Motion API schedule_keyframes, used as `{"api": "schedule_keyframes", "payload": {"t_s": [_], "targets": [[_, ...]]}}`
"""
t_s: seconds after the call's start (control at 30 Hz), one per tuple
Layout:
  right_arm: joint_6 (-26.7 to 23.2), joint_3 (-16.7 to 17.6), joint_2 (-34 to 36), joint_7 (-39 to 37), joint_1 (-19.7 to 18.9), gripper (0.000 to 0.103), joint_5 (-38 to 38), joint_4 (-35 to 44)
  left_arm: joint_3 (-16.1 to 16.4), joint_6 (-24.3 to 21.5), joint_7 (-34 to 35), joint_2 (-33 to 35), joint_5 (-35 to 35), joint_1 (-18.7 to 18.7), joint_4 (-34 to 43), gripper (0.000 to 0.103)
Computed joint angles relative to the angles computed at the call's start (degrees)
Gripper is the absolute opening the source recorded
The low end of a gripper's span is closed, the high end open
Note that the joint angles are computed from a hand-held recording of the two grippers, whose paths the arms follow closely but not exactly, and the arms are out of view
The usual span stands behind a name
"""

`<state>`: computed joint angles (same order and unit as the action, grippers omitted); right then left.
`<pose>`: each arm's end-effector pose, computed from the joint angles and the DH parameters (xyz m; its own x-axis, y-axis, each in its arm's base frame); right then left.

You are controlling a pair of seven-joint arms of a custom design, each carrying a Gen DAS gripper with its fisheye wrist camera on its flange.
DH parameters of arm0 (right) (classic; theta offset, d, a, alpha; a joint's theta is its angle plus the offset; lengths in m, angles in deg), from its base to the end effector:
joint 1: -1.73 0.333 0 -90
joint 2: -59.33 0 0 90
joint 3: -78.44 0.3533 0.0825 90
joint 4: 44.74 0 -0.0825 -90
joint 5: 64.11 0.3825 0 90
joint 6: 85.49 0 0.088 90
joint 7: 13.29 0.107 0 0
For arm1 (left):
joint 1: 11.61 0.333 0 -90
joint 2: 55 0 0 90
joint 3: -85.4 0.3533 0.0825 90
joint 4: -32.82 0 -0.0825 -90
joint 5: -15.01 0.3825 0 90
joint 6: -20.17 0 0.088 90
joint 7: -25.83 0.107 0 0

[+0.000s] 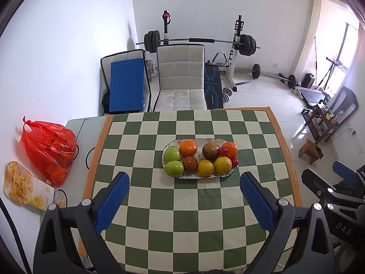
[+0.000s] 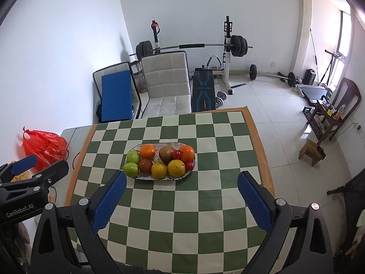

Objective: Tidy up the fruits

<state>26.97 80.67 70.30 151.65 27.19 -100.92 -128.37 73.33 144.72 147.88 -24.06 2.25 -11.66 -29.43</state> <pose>0.5983 0.2666 0.6536 -0.5990 -0.7976 -0.0710 -0.5920 0.5008 -0.6314 0.7584 -0.1172 0.6169 -0.5968 -0.8023 0.0104 -0.6489 0.4750 -0.5944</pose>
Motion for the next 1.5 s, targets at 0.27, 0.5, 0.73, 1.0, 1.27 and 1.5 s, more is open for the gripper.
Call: {"api": "schedule_keyframes", "payload": {"t_s": [0.27,0.5,0.73,1.0,1.27,1.5], "targets": [[4.2,-1.6,2.6,-1.4,-2.8,0.1,3.0,-2.8,1.0,-1.7,-3.7,6.1,3.8,-2.6,5.9,0.099],[6.9,-2.8,5.0,-3.2,-4.0,0.1,4.6,-3.2,0.8,1.7,-4.3,8.0,5.4,-3.3,6.4,0.099],[7.5,-3.7,6.5,-4.3,-3.8,0.1,4.5,-2.3,0.0,3.3,-3.6,8.4,4.5,-2.8,6.4,0.103],[7.3,-4.1,6.7,-4.4,-3.6,0.1,4.2,-1.9,0.1,3.0,-3.6,8.8,4.6,-2.8,6.5,0.103],[7.3,-4.1,6.7,-4.4,-3.5,0.1,4.1,-2.0,0.0,4.1,-3.2,8.5,4.5,-2.6,5.7,0.103],[7.0,-4.1,6.9,-5.0,-3.4,0.1,4.0,-1.3,0.1,4.1,-3.1,8.5,4.6,-2.5,5.4,0.103]]}}
